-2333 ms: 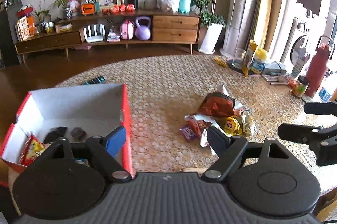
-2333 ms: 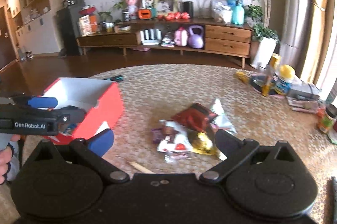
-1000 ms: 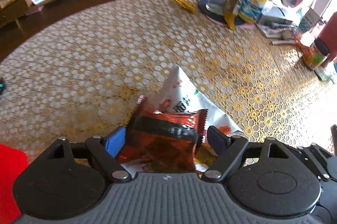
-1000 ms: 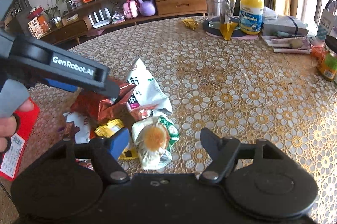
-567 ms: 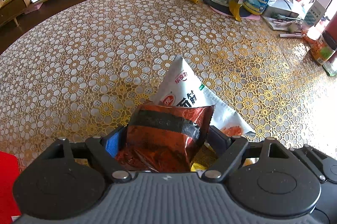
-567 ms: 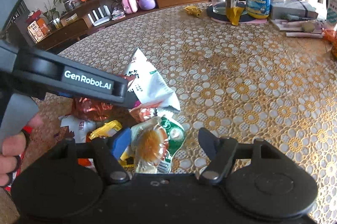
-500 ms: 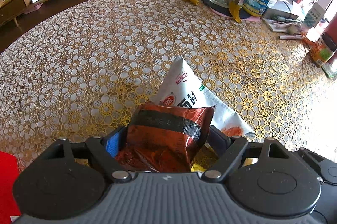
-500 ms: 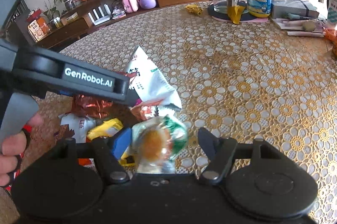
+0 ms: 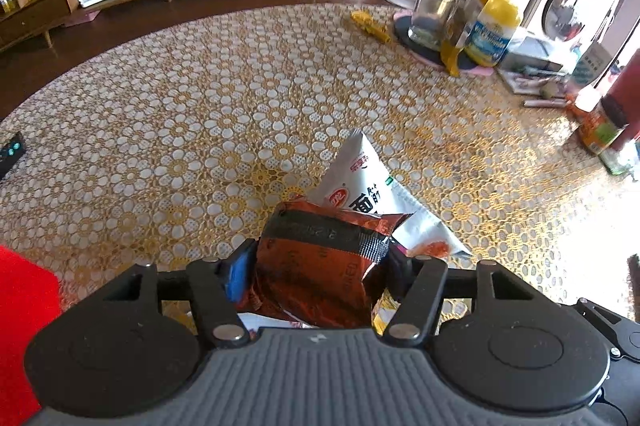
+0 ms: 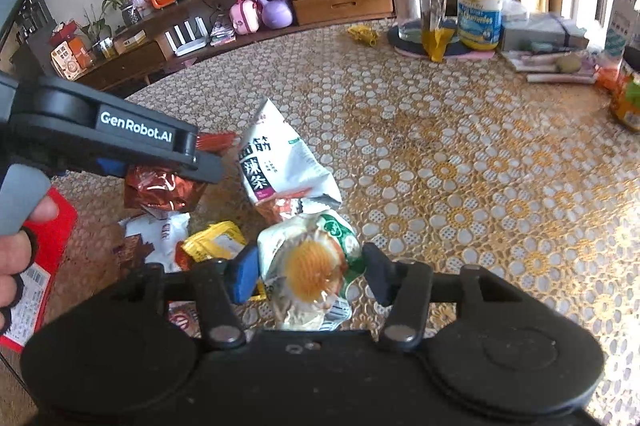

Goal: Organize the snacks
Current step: 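Grasp the red-brown bag with the left gripper while the right grasps the clear round-label packet, then carry both packets over the red box and open both grippers to drop them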

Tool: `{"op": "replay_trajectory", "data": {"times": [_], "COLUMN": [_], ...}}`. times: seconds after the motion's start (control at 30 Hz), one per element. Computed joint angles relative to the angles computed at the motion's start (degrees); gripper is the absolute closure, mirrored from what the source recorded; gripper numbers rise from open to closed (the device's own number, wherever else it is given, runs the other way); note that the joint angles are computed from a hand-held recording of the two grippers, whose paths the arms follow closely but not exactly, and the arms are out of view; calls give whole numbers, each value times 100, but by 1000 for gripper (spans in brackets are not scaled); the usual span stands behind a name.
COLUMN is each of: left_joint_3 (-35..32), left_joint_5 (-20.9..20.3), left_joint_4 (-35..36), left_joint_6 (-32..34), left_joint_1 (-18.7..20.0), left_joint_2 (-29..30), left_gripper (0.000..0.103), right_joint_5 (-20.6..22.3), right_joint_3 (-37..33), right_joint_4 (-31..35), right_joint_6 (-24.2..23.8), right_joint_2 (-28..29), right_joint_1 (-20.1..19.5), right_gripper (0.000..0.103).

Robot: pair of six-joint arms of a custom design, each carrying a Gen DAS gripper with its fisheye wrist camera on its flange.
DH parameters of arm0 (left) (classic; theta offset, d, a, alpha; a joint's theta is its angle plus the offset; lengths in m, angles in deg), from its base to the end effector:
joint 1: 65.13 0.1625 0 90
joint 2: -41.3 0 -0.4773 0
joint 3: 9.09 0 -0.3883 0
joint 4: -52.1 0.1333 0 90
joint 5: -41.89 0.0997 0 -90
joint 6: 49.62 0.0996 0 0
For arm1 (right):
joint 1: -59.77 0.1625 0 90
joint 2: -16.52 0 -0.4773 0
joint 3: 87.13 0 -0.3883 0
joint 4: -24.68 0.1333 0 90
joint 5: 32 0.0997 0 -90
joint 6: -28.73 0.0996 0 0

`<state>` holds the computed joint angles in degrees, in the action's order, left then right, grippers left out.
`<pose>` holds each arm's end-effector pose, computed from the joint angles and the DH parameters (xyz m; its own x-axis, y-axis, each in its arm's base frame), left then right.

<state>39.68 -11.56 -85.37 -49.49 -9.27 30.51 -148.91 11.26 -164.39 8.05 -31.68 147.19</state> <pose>-0.3381 -0.8418 -0.0496 -0.7187 0.3714 -0.5877 0.5552 0.8155 -0.1635 0.0567 -0.7025 0.2367 -0.8295 0.1242 0.5445 -0.2815 0.7491 -0.5997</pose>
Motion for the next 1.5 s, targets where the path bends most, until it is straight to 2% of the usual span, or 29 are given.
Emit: {"op": "replay_trajectory", "data": {"times": [0.53,0.87,1.13,1.5], "left_joint_3": [2295,3567,4319,4918], "left_joint_5": [-31,-75,-14,246], "left_joint_4": [-1302,-1953,-2281,-2719], "left_joint_6": [-40,-77,-111,33], "left_joint_1": [-362,-490,-529,-421], "left_joint_2": [-1409,-2320,-2953,-3609], "left_gripper": [40,40,40,40], "right_joint_5": [-258,-229,-147,-43], "right_joint_3": [743,1076,1140,816], "right_joint_4": [-399,-627,-644,-404], "right_joint_6": [-317,-541,-648,-762], "right_joint_2": [-559,-721,-660,-275], "right_joint_1": [669,1145,1489,1890], "right_gripper": [50,50,50,50]}}
